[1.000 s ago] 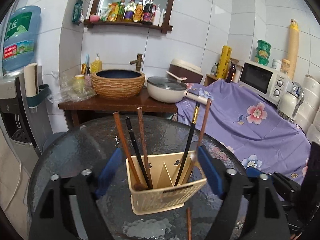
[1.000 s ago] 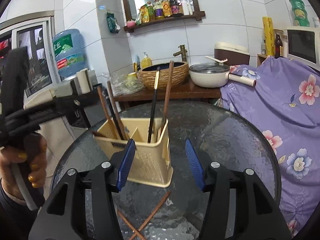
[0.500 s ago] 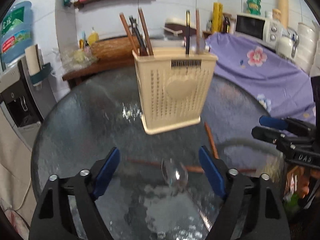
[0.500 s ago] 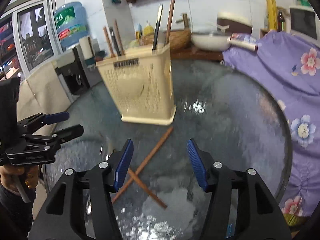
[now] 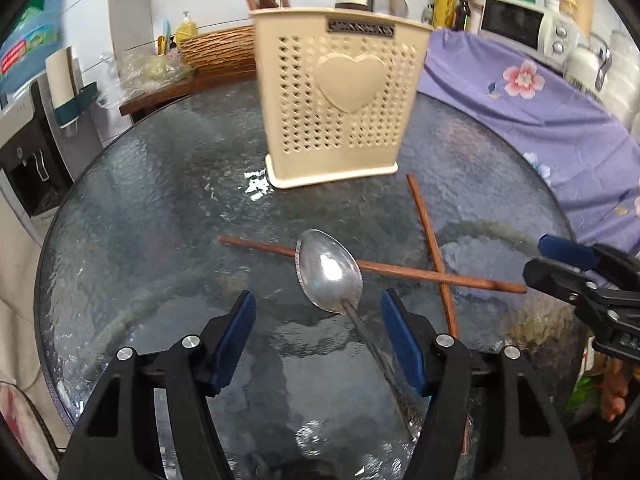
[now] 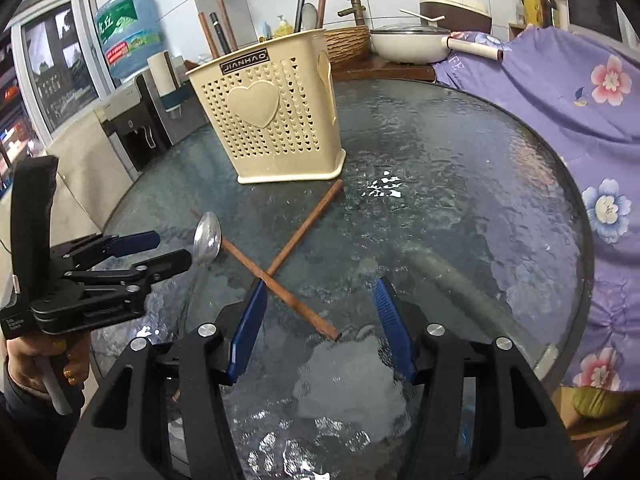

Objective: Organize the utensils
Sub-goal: 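Move the left tool to the metal spoon while the right tool approaches a wooden chopstick, then grasp the metal spoon with the left tool while the right tool grasps the wooden chopstick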

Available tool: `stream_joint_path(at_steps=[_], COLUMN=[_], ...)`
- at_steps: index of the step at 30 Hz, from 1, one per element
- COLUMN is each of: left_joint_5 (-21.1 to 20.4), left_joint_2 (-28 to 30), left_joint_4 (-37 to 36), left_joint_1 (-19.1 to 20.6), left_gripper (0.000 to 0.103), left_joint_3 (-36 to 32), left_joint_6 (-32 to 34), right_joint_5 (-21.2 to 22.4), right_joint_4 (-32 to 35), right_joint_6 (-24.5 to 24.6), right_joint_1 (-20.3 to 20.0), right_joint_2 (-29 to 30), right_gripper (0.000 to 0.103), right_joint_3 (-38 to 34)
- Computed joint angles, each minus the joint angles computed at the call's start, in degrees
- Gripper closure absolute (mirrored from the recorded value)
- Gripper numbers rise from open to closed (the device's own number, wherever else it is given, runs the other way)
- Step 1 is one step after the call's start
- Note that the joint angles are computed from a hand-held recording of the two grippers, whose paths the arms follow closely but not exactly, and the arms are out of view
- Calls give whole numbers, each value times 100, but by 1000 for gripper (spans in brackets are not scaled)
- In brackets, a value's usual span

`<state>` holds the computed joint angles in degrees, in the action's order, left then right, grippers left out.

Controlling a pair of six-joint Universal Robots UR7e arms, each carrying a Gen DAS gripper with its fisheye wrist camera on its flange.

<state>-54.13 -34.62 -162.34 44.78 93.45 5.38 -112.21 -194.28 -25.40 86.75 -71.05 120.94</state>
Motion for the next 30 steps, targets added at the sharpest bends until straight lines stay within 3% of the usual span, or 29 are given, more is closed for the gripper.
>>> stream_joint_path(at_steps=[2, 4, 11, 15, 18, 30], left_joint_5=[31, 216, 287, 245, 241, 191], left_joint_2=[65, 132, 124, 120, 130, 35], left_joint_4=[53, -24, -36, 23, 46, -48], left_joint_1=[-20, -64, -30, 6, 15, 67], left_gripper=[40, 41, 43, 44, 45, 45], left_joint_3=[-50, -38, -32, -62, -73, -2], left_joint_6=[-7, 38, -50, -110, -125, -243], right_joint_5=[-27, 255, 1811, 1623, 1741, 1281], right_joint_4=[48, 407, 1968, 1901, 1762, 1690], right_joint_6=[25, 236, 940, 1206, 1359, 1579], right_joint_1=[25, -37, -547, -550, -611, -502], right_joint_2=[-40, -225, -741, -589, -547, -111], right_gripper=[46, 46, 46, 48, 49, 52], right_joint_3=[38, 115, 217, 166, 181, -471])
